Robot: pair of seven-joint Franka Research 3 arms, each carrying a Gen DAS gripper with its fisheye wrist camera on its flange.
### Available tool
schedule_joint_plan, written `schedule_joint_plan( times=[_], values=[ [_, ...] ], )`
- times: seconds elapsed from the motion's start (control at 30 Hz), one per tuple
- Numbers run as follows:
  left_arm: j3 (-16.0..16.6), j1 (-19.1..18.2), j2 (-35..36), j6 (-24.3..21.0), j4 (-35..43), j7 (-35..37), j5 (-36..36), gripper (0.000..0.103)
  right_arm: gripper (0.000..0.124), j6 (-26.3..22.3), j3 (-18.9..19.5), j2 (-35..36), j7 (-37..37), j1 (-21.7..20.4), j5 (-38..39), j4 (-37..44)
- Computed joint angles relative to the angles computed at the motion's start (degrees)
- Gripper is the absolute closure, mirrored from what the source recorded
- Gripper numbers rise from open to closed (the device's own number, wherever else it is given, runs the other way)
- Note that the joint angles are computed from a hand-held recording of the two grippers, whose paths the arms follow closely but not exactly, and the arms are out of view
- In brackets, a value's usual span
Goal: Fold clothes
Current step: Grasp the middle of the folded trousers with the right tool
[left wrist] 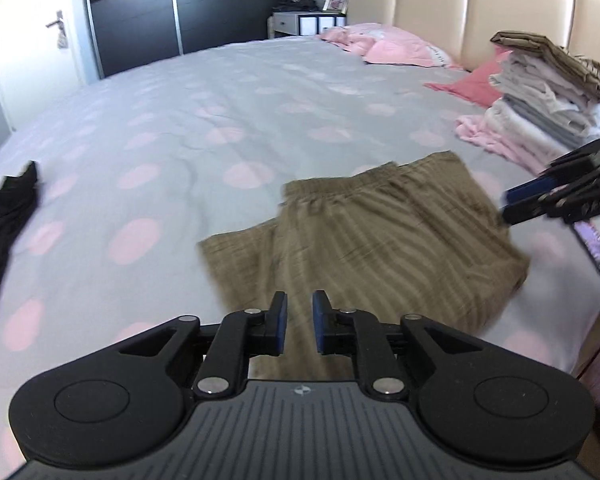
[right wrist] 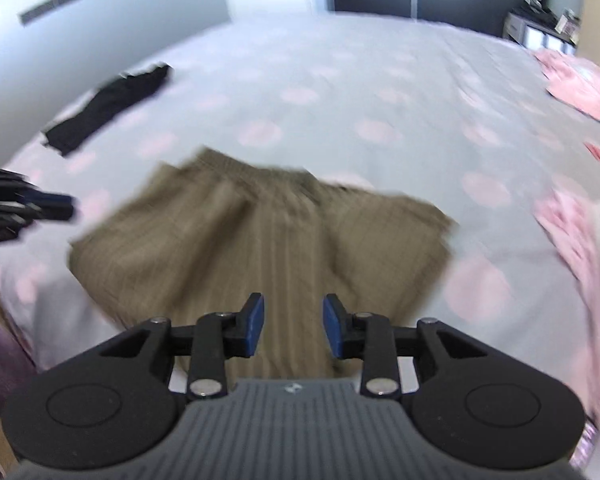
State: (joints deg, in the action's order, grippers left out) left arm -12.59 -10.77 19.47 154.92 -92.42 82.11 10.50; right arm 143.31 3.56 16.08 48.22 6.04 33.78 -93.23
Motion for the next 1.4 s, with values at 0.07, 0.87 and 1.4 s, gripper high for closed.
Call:
schedule_joint_plan(
  times=[0.07, 0.87, 1.4],
  values=[
    [-0.57, -0.22, 2.95, -1.58, 3.48, 0.36, -1.04, 0.090, 0.083, -1.42, 0.73, 1.87, -0.38, 0.21, 0.64, 2.12],
    [3.58, -0.62, 9.10, -5.20, 10.34, -19.88, 2.98, 0.031, 0.030, 1.14, -1.02, 11.07, 19.23, -1.65, -6.32, 11.27],
    [1.68, 0.66, 13.13, -4.13, 11.89, -18.87, -0.77, 0.029, 0.021, -1.92, 1.46, 15.21, 29.13, -3.48, -2.40, 14.55]
  ],
)
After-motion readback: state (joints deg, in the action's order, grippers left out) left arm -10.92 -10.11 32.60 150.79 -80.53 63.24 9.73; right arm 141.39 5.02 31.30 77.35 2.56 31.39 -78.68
